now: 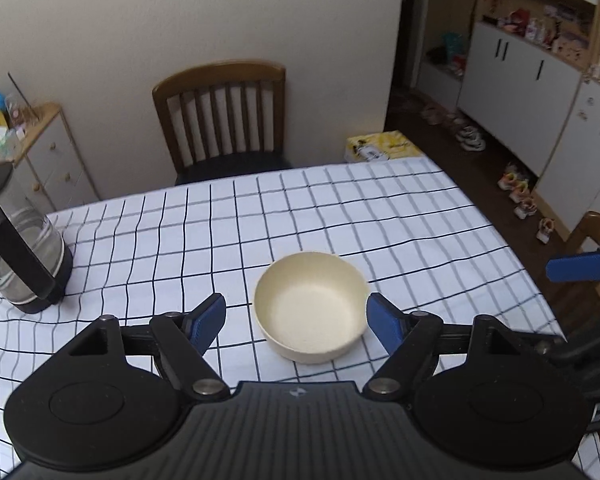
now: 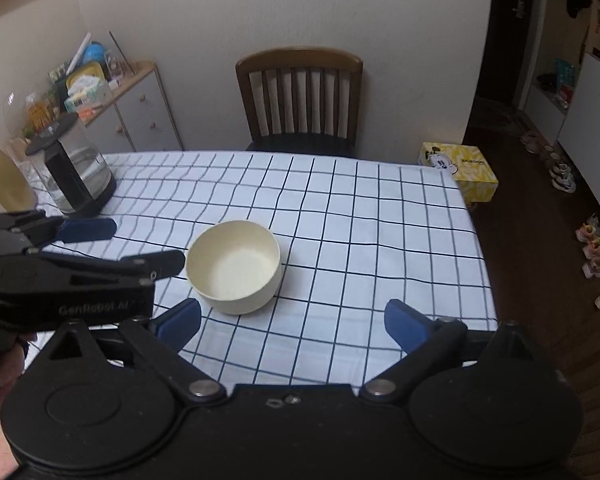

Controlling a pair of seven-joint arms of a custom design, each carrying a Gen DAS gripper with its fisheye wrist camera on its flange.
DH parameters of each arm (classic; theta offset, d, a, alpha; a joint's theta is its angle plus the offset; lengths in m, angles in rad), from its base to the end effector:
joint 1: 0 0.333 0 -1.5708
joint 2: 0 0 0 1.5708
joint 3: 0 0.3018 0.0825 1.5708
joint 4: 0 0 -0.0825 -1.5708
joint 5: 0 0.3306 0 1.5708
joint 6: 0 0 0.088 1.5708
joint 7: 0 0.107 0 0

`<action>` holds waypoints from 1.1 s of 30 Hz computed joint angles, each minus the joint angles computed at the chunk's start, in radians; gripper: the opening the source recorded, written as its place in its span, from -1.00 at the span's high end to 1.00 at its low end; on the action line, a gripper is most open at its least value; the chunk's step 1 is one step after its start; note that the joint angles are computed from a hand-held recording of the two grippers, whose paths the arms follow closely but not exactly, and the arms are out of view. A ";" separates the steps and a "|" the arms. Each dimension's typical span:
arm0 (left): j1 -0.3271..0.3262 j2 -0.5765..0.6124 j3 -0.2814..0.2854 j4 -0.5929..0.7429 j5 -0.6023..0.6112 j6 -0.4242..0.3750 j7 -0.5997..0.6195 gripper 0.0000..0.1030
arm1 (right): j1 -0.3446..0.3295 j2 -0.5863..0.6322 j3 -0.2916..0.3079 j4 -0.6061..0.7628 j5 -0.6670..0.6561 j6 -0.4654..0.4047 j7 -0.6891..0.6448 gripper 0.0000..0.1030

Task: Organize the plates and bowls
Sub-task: 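Raise both grippers from the bowl and move toward the cream bowl, then close both grippers on the rim of the cream bowl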

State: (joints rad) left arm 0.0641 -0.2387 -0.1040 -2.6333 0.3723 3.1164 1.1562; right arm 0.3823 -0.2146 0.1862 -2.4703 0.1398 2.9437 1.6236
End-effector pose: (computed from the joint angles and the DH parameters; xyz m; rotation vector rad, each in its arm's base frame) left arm 0.4250 -0.0492 0.4318 -1.7992 1.7999 -0.6771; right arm 0.3911 0.2433 0.4715 -2.0758 1.3787 -0.3670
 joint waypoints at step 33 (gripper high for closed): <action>0.016 0.390 0.042 0.274 0.008 -0.109 -0.043 0.43 | 0.076 0.486 -0.068 0.415 0.014 -0.142 -0.055 0.10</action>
